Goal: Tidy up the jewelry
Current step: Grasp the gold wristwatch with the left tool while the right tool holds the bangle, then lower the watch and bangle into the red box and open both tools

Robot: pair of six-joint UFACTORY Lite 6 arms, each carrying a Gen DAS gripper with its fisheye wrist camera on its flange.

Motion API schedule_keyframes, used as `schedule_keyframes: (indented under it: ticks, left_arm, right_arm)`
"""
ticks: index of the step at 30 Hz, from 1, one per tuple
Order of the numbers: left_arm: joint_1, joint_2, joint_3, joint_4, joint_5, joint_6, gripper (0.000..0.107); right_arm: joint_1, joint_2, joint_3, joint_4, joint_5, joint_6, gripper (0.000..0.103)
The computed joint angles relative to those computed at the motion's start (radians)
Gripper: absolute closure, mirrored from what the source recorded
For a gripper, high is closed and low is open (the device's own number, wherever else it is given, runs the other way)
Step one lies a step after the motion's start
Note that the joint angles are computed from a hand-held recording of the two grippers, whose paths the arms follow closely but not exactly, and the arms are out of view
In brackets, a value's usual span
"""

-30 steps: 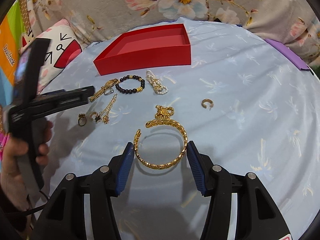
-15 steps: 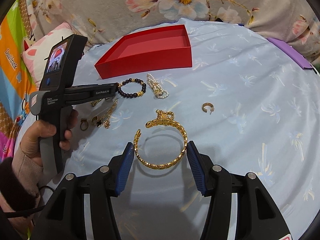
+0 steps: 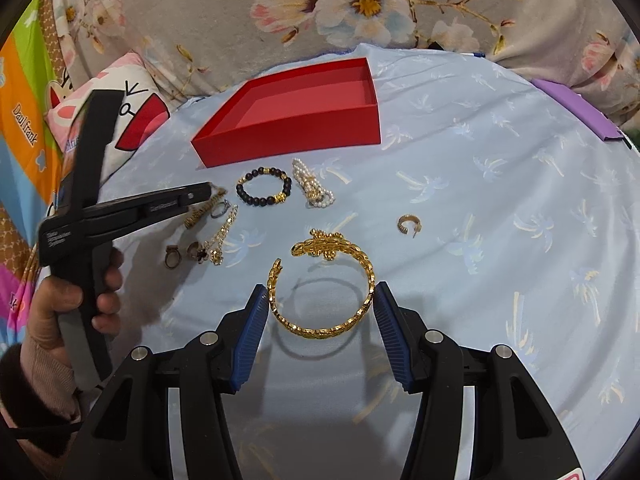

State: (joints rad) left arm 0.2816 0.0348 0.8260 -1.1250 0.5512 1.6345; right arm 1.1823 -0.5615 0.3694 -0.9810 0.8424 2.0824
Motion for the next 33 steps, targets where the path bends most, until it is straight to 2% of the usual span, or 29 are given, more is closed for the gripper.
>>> schedule_keyframes:
  ticks: [7,11,13,15,18,21,24,27,29,31,33]
  left_arm:
    - [0.209,-0.254,0.008,0.114,0.314,-0.093,0.086]
    - [0.279,-0.314,0.093,0.124,0.463,-0.144,0.085]
    - [0.276,-0.308,0.149,0.118,0.496,-0.169,0.085]
    - [0.241,-0.299,0.202,0.115,0.474,-0.207,0.085]
    - [0.139,-0.234,0.305,0.125,0.382,-0.283,0.085]
    - [0.009,-0.103,0.447,0.158,0.261,-0.385,0.085]
    - [-0.088,0.053,0.601,0.211,0.173,-0.491,0.085]
    - [-0.159,0.262,0.808,0.284,0.141,-0.623,0.086]
    - [-0.191,0.422,0.978,0.343,0.153,-0.721,0.086]
    - [-0.228,0.579,1.153,0.448,0.155,-0.849,0.086]
    - [-0.251,0.707,1.304,0.528,0.174,-0.946,0.086]
  right_arm:
    - [0.079,-0.079,0.100,0.037,0.174,-0.132,0.050]
    - [0.032,-0.109,0.180,0.035,0.182,-0.258,0.050]
    - [-0.041,-0.110,0.230,0.035,0.148,-0.352,0.050]
    - [-0.163,-0.081,0.301,0.044,0.075,-0.476,0.050]
    - [-0.384,0.017,0.422,0.086,-0.073,-0.675,0.050]
    - [-0.633,0.175,0.563,0.239,-0.269,-0.941,0.050]
    - [-0.789,0.376,0.720,0.384,-0.381,-1.155,0.050]
    - [-0.896,0.585,0.891,0.571,-0.438,-1.378,0.050]
    - [-0.948,0.720,1.004,0.722,-0.448,-1.532,0.050]
    - [-0.989,0.864,1.132,0.842,-0.438,-1.647,0.050]
    - [-1.009,0.985,1.248,0.888,-0.411,-1.694,0.050]
